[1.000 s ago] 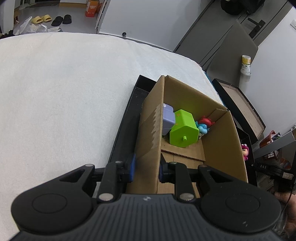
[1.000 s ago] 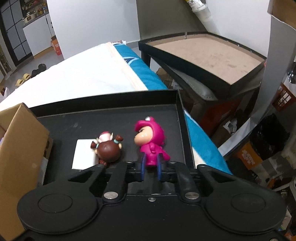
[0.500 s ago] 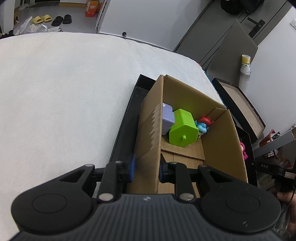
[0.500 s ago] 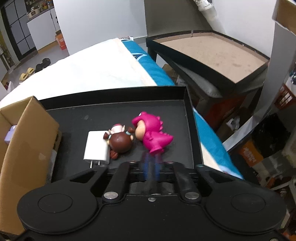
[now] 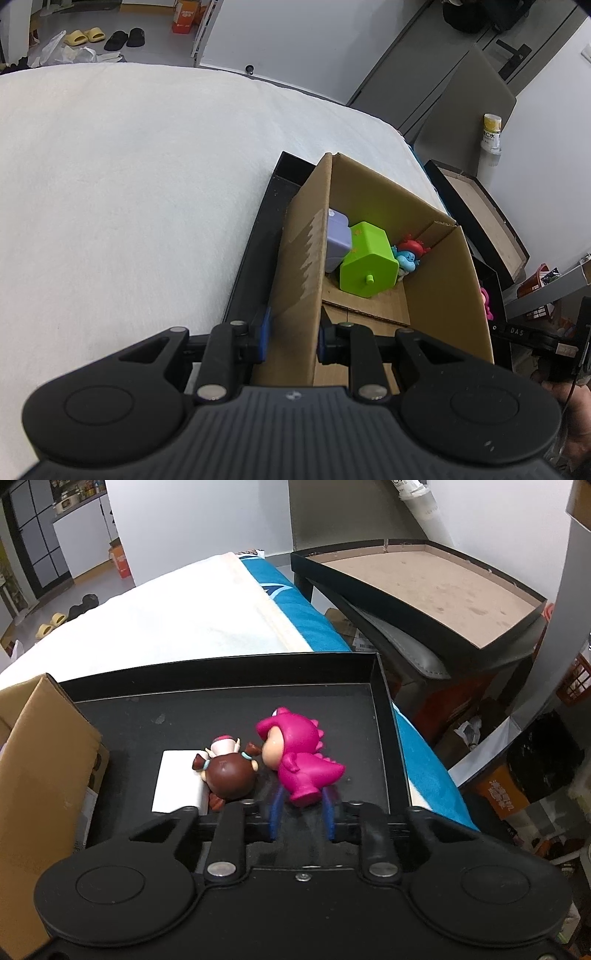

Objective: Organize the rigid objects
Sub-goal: 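Grasp the pink dinosaur figure with the right gripper and lift it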

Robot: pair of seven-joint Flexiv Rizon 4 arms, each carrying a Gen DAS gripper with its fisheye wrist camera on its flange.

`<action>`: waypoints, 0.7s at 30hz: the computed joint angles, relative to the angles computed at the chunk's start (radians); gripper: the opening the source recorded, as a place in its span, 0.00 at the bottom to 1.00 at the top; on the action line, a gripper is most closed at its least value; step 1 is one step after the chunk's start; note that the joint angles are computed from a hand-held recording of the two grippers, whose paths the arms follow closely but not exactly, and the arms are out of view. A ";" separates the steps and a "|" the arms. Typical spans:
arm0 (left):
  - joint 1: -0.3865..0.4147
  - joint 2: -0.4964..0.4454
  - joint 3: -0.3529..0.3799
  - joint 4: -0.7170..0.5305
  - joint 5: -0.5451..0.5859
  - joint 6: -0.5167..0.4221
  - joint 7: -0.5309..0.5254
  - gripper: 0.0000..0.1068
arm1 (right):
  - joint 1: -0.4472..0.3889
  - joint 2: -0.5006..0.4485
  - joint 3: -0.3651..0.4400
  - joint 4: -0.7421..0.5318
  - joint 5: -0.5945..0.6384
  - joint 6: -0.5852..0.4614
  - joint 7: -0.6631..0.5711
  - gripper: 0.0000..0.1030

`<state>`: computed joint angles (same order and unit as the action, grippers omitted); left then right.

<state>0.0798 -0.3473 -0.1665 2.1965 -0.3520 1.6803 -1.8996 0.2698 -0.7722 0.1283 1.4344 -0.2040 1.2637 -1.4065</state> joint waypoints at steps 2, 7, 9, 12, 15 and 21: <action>-0.001 0.001 0.001 0.000 0.000 -0.001 -0.001 0.21 | -0.003 0.001 0.003 0.003 0.002 0.006 -0.005 0.18; 0.001 0.001 -0.002 0.001 0.000 0.000 -0.001 0.21 | -0.012 0.007 0.015 0.008 0.013 0.005 -0.016 0.17; 0.000 0.000 0.000 0.000 0.001 0.000 -0.001 0.21 | -0.012 0.012 0.015 0.013 0.016 0.007 -0.018 0.17; 0.001 0.002 0.000 0.000 0.000 -0.001 -0.002 0.21 | -0.009 0.025 0.010 0.030 0.019 0.013 -0.010 0.16; -0.001 0.002 0.003 0.000 0.000 -0.003 -0.002 0.21 | -0.003 0.041 0.003 0.049 0.018 0.006 0.007 0.16; -0.006 0.004 0.009 -0.002 0.000 -0.006 0.000 0.21 | -0.008 0.080 0.015 0.096 0.025 0.007 0.013 0.16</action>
